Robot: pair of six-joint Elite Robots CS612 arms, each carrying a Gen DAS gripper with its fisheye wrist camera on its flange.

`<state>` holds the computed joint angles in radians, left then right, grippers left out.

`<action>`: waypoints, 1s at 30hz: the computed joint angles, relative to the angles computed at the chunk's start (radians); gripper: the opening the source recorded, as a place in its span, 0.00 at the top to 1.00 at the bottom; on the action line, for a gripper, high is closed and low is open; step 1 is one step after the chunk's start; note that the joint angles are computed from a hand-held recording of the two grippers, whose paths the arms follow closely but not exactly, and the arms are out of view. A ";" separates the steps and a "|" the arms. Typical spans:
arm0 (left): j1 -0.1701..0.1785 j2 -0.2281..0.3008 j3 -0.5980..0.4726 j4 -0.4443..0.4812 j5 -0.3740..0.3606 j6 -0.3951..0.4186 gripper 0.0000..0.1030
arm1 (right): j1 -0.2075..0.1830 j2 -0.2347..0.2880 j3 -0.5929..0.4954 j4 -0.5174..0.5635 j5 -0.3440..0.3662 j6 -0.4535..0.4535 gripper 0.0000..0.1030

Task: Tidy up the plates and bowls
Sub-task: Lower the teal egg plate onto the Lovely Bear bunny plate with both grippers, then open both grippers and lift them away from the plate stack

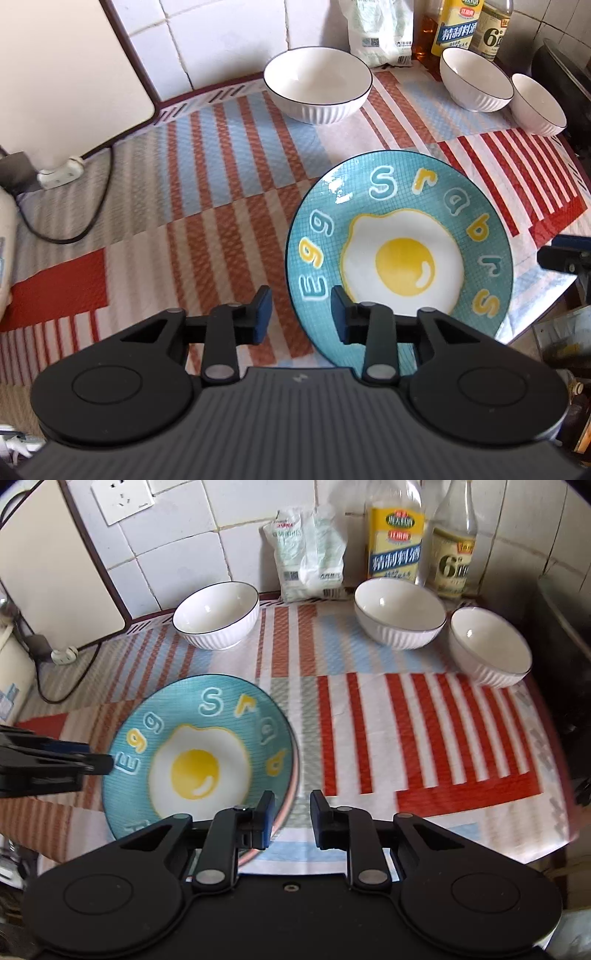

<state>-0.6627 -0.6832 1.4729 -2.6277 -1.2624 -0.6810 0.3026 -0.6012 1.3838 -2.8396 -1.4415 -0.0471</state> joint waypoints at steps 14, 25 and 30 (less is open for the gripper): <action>-0.039 -0.084 0.054 -0.005 0.009 -0.025 0.60 | -0.065 -0.088 0.135 -0.145 0.191 -0.058 0.57; -0.046 -0.099 0.031 -0.136 0.004 0.139 0.53 | -0.074 -0.151 0.227 -0.341 0.139 -0.076 0.46; -0.042 -0.094 -0.002 -0.196 -0.022 0.248 0.51 | -0.078 -0.159 0.252 -0.466 0.159 -0.063 0.34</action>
<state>-0.7042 -0.7775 1.4713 -2.8236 -1.2848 -0.4329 0.2243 -0.7605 1.6356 -3.3051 -1.2820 -0.1100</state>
